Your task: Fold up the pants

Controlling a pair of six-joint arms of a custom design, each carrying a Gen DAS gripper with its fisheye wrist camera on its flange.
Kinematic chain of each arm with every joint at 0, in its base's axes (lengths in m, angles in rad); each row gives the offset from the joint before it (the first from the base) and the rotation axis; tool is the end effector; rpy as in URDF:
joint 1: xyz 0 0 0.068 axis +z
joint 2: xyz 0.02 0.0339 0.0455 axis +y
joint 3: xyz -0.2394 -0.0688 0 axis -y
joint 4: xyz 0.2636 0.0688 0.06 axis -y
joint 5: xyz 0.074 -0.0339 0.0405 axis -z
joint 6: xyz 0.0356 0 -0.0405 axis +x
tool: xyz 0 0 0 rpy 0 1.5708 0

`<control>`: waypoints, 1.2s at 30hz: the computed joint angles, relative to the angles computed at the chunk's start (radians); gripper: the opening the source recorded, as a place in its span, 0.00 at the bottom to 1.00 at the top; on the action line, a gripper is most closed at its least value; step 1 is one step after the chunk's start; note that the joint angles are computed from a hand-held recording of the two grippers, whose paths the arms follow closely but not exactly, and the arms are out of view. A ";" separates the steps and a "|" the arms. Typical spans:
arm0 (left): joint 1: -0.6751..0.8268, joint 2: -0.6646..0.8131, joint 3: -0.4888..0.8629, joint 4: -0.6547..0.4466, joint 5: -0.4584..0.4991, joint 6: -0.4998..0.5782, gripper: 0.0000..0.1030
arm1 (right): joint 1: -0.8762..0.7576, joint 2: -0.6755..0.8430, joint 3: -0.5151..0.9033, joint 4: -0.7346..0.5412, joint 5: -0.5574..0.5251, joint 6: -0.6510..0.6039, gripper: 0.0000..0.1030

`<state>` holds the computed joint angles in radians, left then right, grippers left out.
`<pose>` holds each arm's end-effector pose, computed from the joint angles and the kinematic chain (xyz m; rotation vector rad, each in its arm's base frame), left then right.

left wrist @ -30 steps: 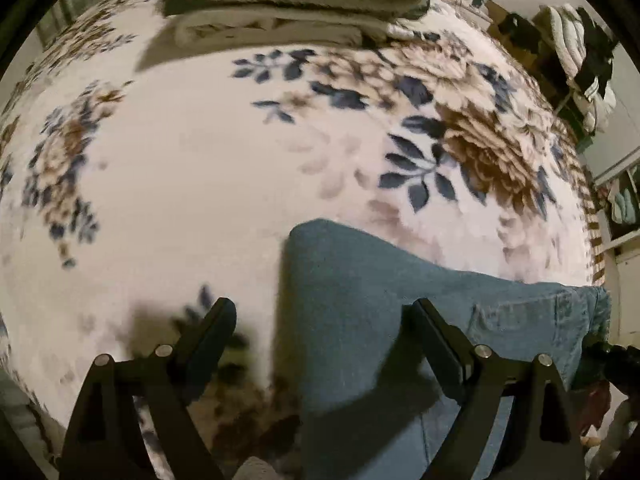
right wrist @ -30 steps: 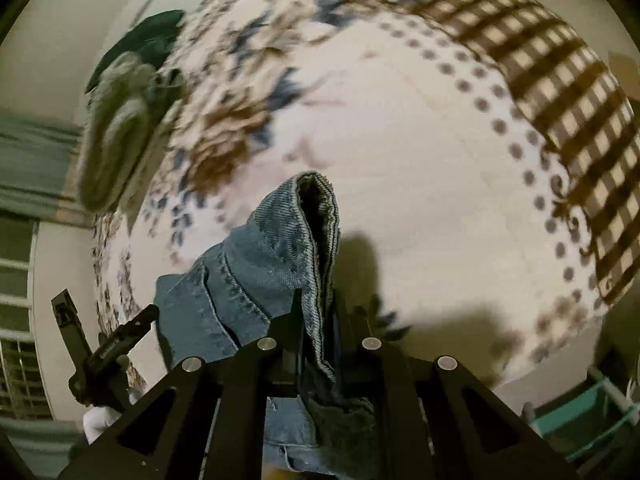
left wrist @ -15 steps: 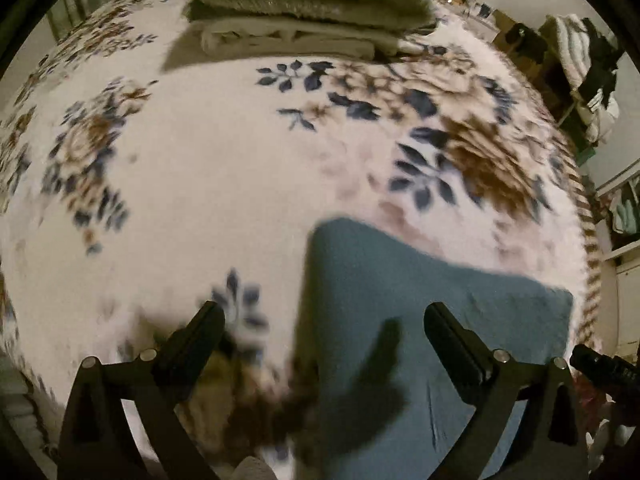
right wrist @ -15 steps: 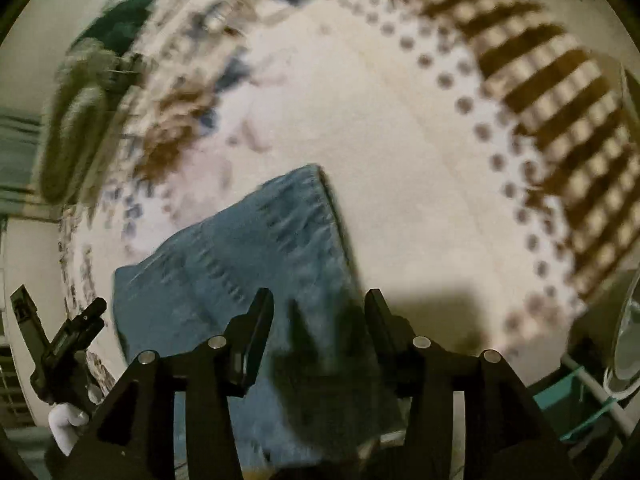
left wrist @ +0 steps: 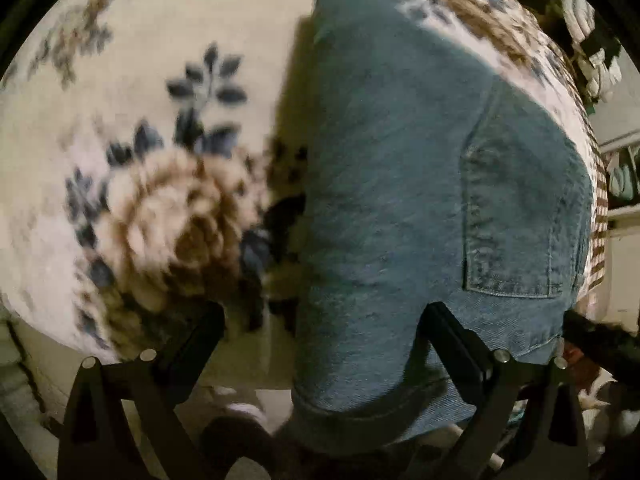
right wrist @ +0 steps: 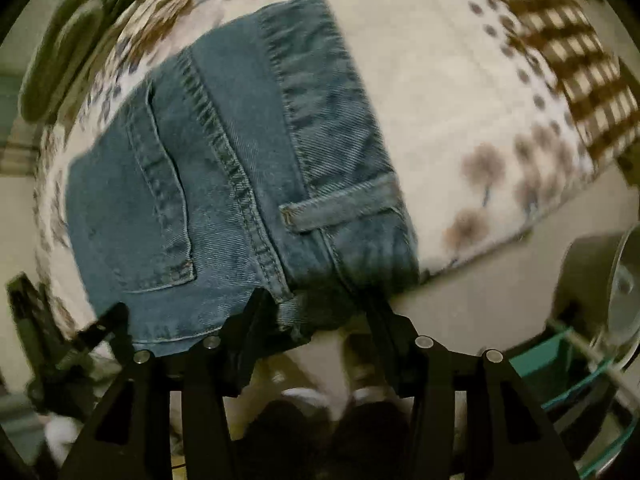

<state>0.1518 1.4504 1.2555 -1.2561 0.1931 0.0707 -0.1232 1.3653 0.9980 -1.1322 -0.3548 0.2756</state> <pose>0.2724 0.0348 0.2508 -0.1038 2.9879 -0.2679 0.2460 -0.0180 0.2021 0.5848 2.9921 0.5533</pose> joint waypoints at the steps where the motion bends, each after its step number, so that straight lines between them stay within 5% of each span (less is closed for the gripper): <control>1: 0.003 -0.010 0.014 -0.001 0.018 0.004 1.00 | -0.052 -0.039 -0.017 -0.008 -0.060 0.004 0.52; 7: 0.065 0.045 0.043 0.035 0.158 -0.031 1.00 | -0.230 -0.131 -0.192 0.018 -0.342 -0.035 0.64; 11: 0.067 0.088 0.020 0.092 0.209 -0.080 1.00 | -0.211 -0.160 -0.391 0.315 -0.486 0.140 0.66; 14: 0.062 0.101 0.011 0.123 0.248 -0.088 1.00 | -0.161 -0.283 -0.502 0.529 -0.480 0.315 0.69; 23: 0.065 0.139 0.040 0.119 0.289 -0.035 1.00 | -0.168 -0.339 -0.614 0.871 -0.640 0.585 0.69; 28: 0.064 0.176 0.060 0.118 0.300 -0.030 1.00 | -0.076 -0.181 -0.442 0.672 -0.483 0.360 0.67; 32: 0.066 0.179 0.066 0.121 0.308 -0.024 1.00 | -0.111 -0.185 -0.479 0.707 -0.550 0.365 0.66; 36: 0.090 0.153 0.045 0.158 0.336 -0.063 0.90 | -0.112 -0.197 -0.470 0.665 -0.516 0.338 0.47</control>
<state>0.2417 1.6036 1.3001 -1.0985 0.5294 0.0076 -0.2349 1.1684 0.5278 -0.4669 -0.8706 0.6132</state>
